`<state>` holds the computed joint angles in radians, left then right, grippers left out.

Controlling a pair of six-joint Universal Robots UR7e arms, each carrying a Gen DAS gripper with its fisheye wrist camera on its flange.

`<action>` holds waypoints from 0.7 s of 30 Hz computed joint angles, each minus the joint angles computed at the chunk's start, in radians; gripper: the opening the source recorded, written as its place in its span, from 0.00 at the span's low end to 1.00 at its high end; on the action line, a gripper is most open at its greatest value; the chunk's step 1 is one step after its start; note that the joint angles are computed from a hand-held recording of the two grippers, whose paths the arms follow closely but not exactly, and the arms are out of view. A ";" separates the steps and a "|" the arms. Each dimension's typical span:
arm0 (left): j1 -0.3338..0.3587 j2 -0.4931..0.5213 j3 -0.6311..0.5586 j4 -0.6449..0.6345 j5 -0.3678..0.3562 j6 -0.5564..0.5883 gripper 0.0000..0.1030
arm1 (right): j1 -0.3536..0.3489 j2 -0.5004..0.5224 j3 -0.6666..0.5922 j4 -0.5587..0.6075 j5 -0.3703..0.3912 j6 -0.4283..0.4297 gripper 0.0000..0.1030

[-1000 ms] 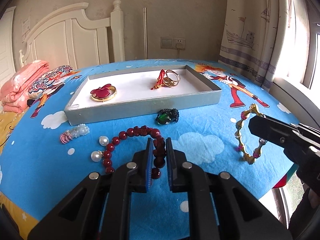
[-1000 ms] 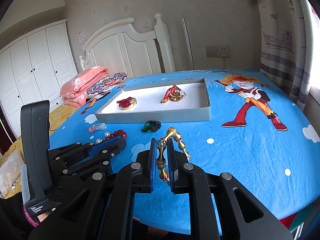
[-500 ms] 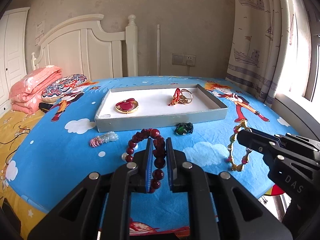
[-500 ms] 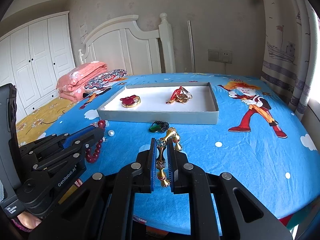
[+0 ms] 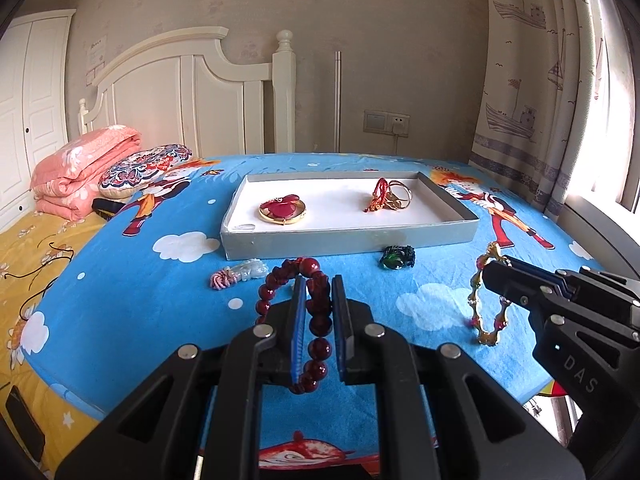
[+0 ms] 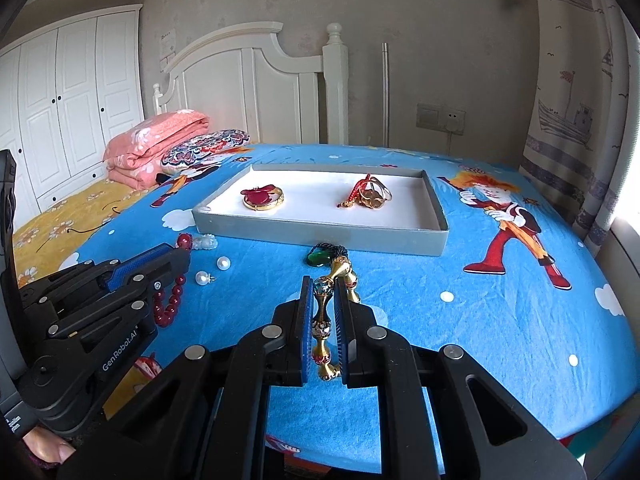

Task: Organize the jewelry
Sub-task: 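Carry the red bead bracelet and gold bracelet over the white tray with both grippers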

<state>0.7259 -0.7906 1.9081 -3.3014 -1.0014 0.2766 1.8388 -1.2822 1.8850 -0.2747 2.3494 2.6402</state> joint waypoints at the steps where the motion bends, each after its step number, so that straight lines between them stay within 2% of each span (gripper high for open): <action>1: 0.000 0.000 0.000 -0.003 0.000 0.002 0.12 | 0.001 0.002 -0.001 -0.001 0.002 0.000 0.12; 7: -0.001 0.003 -0.007 -0.017 0.005 0.023 0.12 | -0.002 0.004 -0.008 -0.023 0.010 -0.029 0.12; 12: -0.001 0.005 -0.041 0.019 0.003 0.011 0.12 | -0.016 0.017 -0.042 -0.031 0.010 -0.053 0.11; 21: 0.004 0.055 -0.175 0.117 -0.002 0.035 0.12 | -0.029 0.031 -0.124 -0.045 -0.006 -0.119 0.11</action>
